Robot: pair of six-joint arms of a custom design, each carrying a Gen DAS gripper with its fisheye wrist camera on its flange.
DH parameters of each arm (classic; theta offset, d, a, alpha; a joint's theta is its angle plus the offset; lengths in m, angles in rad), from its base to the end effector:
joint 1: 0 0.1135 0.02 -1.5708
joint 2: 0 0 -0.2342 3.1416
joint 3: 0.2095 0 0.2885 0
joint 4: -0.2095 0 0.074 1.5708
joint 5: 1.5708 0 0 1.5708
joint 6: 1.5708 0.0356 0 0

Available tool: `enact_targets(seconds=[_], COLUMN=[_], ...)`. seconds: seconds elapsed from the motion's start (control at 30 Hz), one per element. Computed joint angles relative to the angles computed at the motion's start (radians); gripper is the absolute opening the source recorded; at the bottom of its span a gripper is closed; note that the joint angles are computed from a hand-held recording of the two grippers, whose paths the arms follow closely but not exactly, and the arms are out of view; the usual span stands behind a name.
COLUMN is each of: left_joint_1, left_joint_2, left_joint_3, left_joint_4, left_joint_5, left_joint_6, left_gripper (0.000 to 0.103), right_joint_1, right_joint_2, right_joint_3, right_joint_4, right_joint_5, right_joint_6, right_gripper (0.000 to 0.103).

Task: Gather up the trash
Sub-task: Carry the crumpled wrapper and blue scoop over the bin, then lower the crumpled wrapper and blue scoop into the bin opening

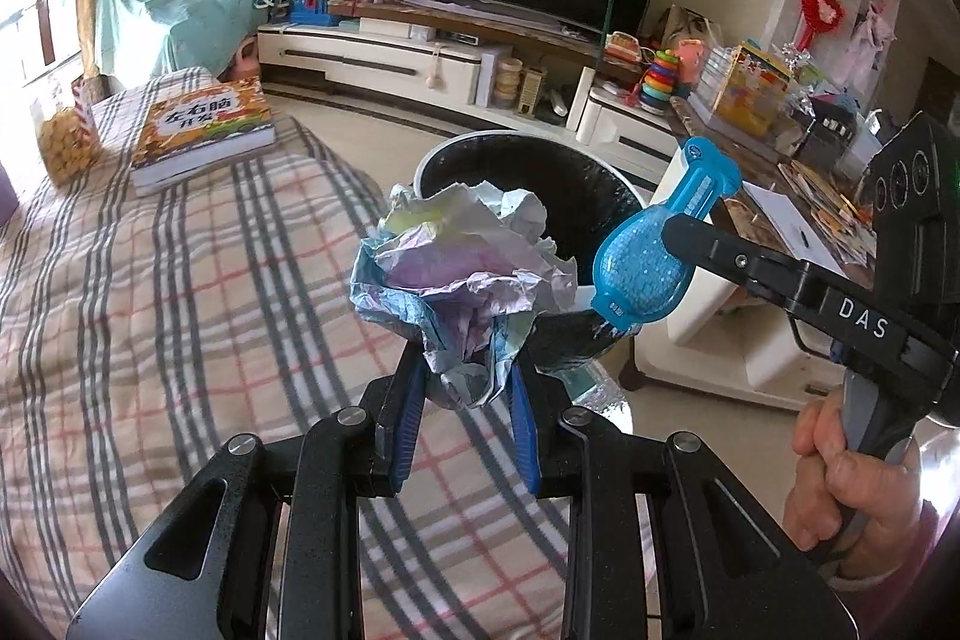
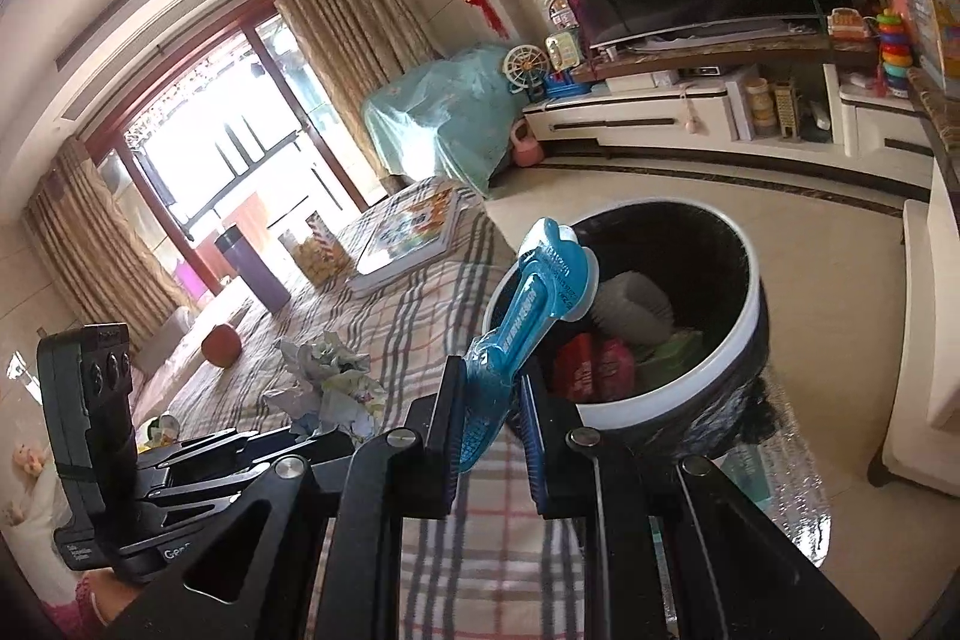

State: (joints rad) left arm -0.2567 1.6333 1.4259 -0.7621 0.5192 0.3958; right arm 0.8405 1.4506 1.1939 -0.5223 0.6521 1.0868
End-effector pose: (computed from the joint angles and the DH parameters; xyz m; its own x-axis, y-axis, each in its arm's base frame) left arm 0.3655 -0.1142 0.2613 -0.5462 0.4895 -0.6797 0.7614 0.6284 -0.1594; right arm 0.2515 0.2485 0.2605 -0.4872 0.5105 -0.7085 0.2734 0.8597 0.4315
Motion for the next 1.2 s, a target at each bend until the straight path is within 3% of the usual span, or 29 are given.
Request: enact_targets(seconds=[1.2], left_joint_1=[-0.133], left_joint_2=[0.167], left_joint_3=[0.197], left_joint_4=[-0.005], left_joint_5=[-0.051], left_joint_6=[-0.060], left_gripper=[0.025], right_joint_1=[-0.116], right_joint_2=[-0.085], right_joint_3=[-0.068], right_joint_4=[-0.038], right_joint_5=[-0.033], right_joint_6=[-0.055], right_gripper=[0.017])
